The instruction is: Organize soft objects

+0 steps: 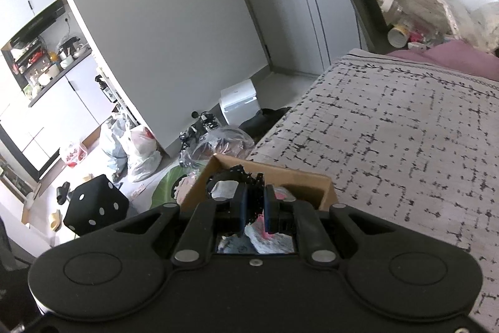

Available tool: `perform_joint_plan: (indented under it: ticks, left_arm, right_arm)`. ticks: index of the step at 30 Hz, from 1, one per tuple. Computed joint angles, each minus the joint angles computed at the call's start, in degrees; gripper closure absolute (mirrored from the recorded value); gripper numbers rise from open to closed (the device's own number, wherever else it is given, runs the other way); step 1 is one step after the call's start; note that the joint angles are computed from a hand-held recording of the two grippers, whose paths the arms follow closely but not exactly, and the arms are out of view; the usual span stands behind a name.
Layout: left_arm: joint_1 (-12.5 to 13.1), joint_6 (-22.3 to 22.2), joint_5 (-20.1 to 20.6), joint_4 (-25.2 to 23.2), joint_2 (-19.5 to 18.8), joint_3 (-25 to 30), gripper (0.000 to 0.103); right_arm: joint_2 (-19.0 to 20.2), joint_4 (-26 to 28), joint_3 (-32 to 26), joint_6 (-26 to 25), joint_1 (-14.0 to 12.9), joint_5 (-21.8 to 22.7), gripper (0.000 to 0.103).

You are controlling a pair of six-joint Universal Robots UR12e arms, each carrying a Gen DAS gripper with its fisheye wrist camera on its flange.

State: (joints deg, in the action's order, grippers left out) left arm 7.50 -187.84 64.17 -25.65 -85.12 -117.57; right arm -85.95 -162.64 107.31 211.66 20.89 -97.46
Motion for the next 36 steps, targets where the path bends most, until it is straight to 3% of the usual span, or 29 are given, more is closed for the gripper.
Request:
perform_joint_plan:
  ticks: [3, 5, 8, 13, 16, 20, 25, 36]
  left_arm:
    - [0.32, -0.58, 0.25, 0.85, 0.31, -0.25, 0.055]
    - [0.52, -0.67, 0.32, 0.79, 0.49, -0.29, 0.055]
    - [0.62, 0.01, 0.33, 0.34, 0.72, -0.23, 0.054]
    - [0.36, 1.30, 1.14, -0.78, 1.96, -0.19, 0.026]
    - [0.44, 2.53, 0.23, -1.30, 3.07, -0.50, 0.021]
    - [0.37, 5.29, -0.75, -3.80, 4.56, -0.46, 0.018]
    - [0.47, 7.12, 0.02, -5.52, 7.02, -0.90, 0.013]
    - [0.65, 12.86, 1.18, -11.85, 11.93, -0.86, 0.012]
  right_arm:
    - [0.47, -1.88, -0.16, 0.10, -0.77, 3.79, 0.082]
    - [0.32, -1.29, -0.22, 0.60, -0.73, 3.50, 0.074]
    - [-0.38, -0.59, 0.37, 0.84, -0.89, 3.84, 0.073]
    - [-2.37, 1.25, 1.81, 2.53, -1.42, 4.10, 0.072]
    - [-3.94, 2.14, 2.88, 2.57, -1.60, 3.93, 0.058]
    - [-5.93, 3.22, 3.83, 0.76, -1.78, 3.97, 0.054]
    - [-8.92, 3.95, 5.50, -0.79, -1.85, 3.05, 0.038]
    - [-15.33, 4.93, 8.75, -2.69, -2.78, 2.29, 0.006]
